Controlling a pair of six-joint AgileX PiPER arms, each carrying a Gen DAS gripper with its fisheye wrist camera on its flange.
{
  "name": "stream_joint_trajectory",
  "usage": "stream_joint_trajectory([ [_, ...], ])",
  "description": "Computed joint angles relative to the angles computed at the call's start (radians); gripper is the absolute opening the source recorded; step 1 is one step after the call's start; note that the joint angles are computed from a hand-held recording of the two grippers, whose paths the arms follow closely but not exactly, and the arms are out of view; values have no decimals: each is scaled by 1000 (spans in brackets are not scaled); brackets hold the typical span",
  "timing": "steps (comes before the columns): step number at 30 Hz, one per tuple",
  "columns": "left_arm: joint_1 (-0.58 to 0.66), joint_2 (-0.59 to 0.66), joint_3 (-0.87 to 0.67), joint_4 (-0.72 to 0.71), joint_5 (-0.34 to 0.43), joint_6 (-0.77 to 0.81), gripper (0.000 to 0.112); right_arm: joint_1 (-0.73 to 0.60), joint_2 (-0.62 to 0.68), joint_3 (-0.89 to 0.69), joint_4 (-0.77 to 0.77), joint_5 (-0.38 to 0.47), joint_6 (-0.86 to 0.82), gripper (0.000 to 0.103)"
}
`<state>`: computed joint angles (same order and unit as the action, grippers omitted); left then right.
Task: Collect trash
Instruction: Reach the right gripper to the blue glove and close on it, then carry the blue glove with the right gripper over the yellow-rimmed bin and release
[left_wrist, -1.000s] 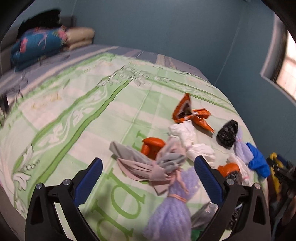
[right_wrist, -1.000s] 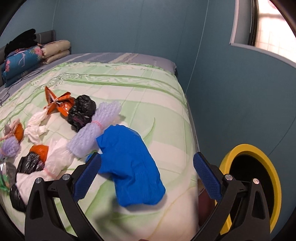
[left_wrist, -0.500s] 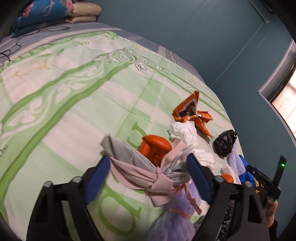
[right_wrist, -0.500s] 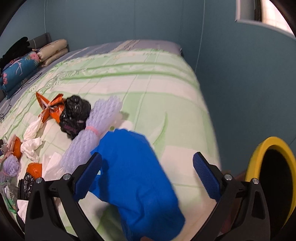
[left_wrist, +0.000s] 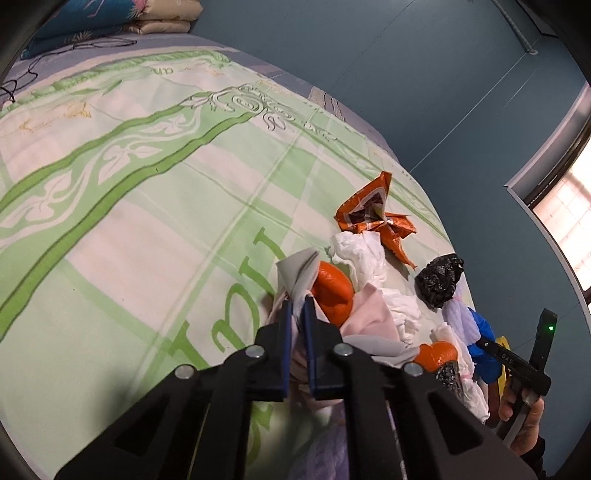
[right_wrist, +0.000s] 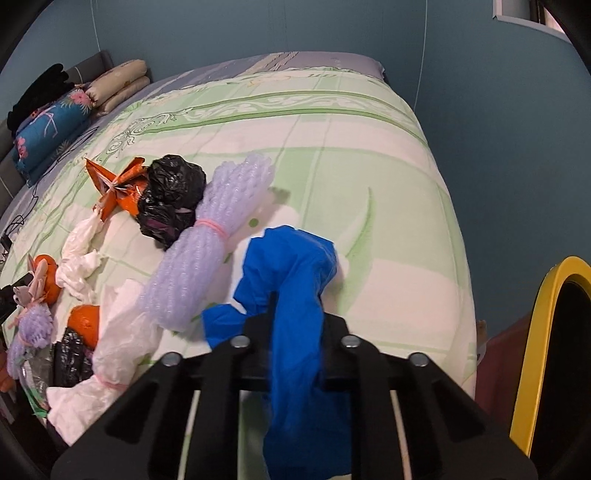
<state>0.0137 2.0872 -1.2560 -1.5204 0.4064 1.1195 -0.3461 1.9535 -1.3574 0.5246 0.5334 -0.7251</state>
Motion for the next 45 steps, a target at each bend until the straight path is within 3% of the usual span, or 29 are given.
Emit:
stream_joint_trajectory([
  [9, 42, -160, 131, -168, 35, 187, 5, -53, -123, 74, 158, 58, -155, 8],
  [12, 52, -219, 169, -208, 40, 229, 5, -96, -179, 90, 232, 125, -219, 8],
  [16, 37, -314, 206, -193, -9, 232, 5, -154, -255, 108, 307, 224, -280, 8],
  [23, -50, -404, 190, -30, -84, 94, 5, -258, -362, 141, 361, 349, -331, 8],
  [28, -151, -396, 108, 125, -114, -60, 5, -349, -405, 137, 376, 395, -358, 8],
  [38, -378, -228, -222, 546, -95, -476, 5, -558, -366, 51, 434, 452, -411, 8],
  [45, -504, -25, -557, 809, 1, -727, 5, -662, -298, -35, 435, 449, -392, 8],
])
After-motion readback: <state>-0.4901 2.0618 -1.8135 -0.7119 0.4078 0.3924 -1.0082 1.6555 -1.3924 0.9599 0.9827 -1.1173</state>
